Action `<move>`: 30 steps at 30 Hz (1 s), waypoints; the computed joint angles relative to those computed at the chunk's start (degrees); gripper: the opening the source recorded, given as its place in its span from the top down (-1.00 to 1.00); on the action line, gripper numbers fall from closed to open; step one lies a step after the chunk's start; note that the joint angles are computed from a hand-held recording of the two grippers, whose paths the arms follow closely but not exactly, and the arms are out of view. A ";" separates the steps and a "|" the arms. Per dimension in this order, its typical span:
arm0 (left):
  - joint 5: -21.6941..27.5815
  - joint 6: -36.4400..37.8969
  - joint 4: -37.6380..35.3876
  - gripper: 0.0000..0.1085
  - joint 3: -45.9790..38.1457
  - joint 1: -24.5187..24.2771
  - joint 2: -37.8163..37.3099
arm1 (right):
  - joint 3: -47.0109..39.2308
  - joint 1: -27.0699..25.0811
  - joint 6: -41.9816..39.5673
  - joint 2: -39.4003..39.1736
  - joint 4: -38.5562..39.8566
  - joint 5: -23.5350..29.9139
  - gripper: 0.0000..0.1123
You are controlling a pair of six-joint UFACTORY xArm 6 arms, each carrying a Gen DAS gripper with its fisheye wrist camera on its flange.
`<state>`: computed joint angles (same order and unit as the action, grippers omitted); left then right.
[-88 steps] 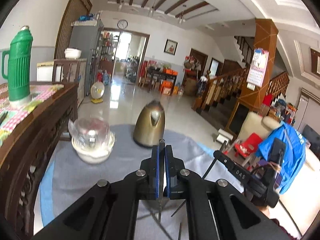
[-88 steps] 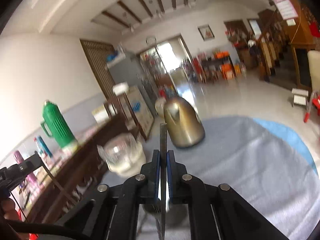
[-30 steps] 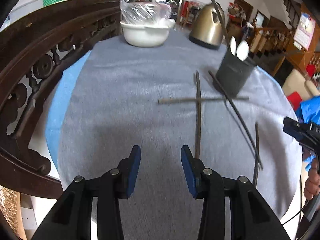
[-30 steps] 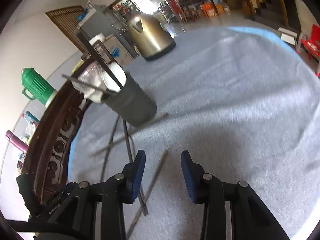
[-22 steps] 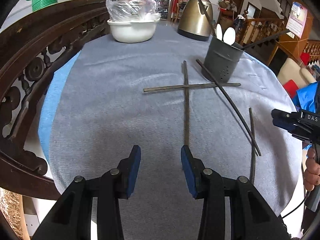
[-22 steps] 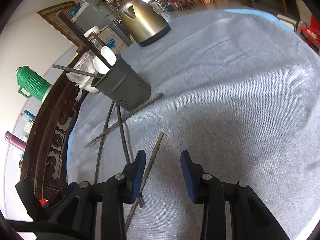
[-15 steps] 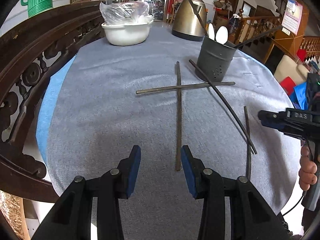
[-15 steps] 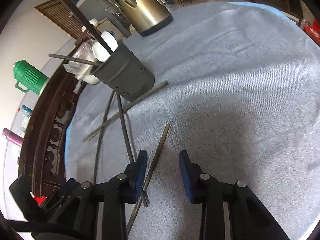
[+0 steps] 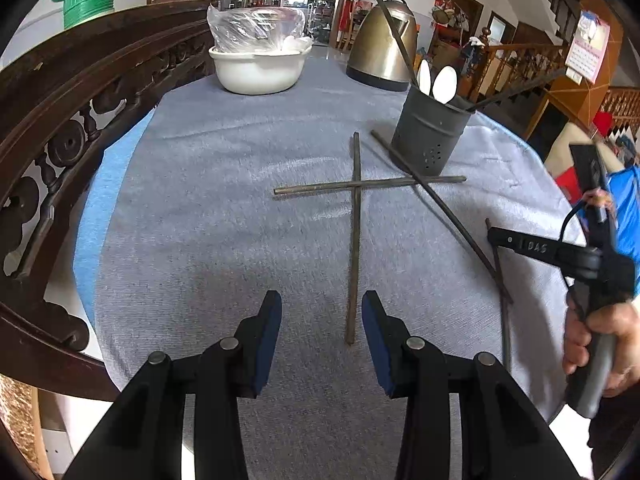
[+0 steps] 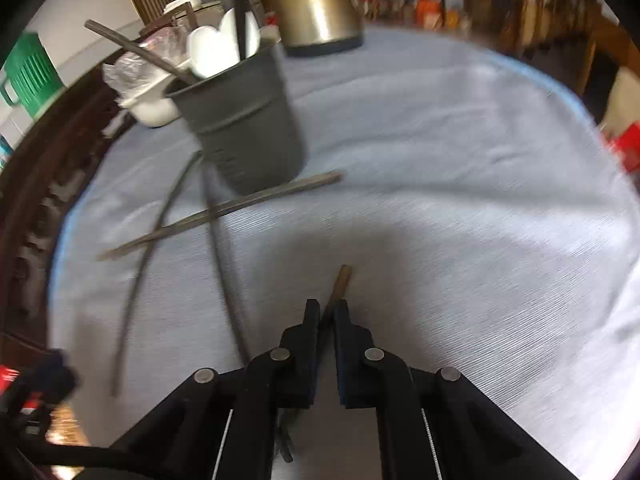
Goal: Organize utensils
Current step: 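Lower the right gripper onto another dark chopstick and close on it, then lift the chopstick with the right gripper while the left moves toward the chopsticks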
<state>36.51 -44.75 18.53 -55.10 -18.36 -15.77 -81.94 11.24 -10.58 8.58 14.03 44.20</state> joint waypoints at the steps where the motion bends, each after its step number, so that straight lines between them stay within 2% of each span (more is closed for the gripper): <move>1: -0.36 0.63 -1.06 0.22 -0.19 0.10 0.05 | -0.07 -0.37 0.67 0.10 -0.42 -0.40 0.90; 3: -0.99 2.44 -3.19 0.22 -1.20 0.28 0.81 | -0.75 -2.13 0.75 0.56 2.76 0.46 0.90; 6: -2.34 4.55 -6.35 0.22 -4.04 0.82 3.05 | -0.57 -3.71 3.16 0.51 0.61 -1.19 0.91; 10: -5.06 7.17 -14.05 0.22 -8.72 2.22 7.26 | -0.76 -6.75 4.40 0.69 2.92 -0.83 0.91; 14: -5.95 5.57 -17.11 0.22 -13.51 3.64 11.74 | -1.53 -8.47 5.81 1.75 2.36 -0.72 0.91; 16: -5.79 3.98 -17.63 0.22 -16.85 4.30 14.71 | -1.45 -9.57 3.49 1.98 5.29 -0.37 0.91; 20: -6.34 2.84 -21.17 0.22 -23.63 5.76 21.09 | -0.79 -9.38 2.45 1.56 5.19 -0.80 0.90; 23: -4.80 3.75 -25.47 0.24 -29.28 6.60 26.59 | -1.41 -10.10 0.34 1.95 8.39 0.35 0.90; 27: -2.29 3.09 -26.56 0.27 -34.61 7.32 31.75 | -3.19 -11.49 -2.10 3.53 12.64 2.47 0.88; 29: -1.62 3.55 -28.00 0.42 -36.49 7.53 33.65 | -3.81 -11.75 -2.65 4.03 13.32 3.05 0.88; 30: -1.54 3.53 -28.54 0.44 -37.06 7.62 34.25 | -3.77 -11.72 -2.81 4.02 13.30 3.03 0.88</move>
<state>34.97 -41.22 -10.02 -92.16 -10.73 18.48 -85.72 -0.49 -13.39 12.60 27.34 47.23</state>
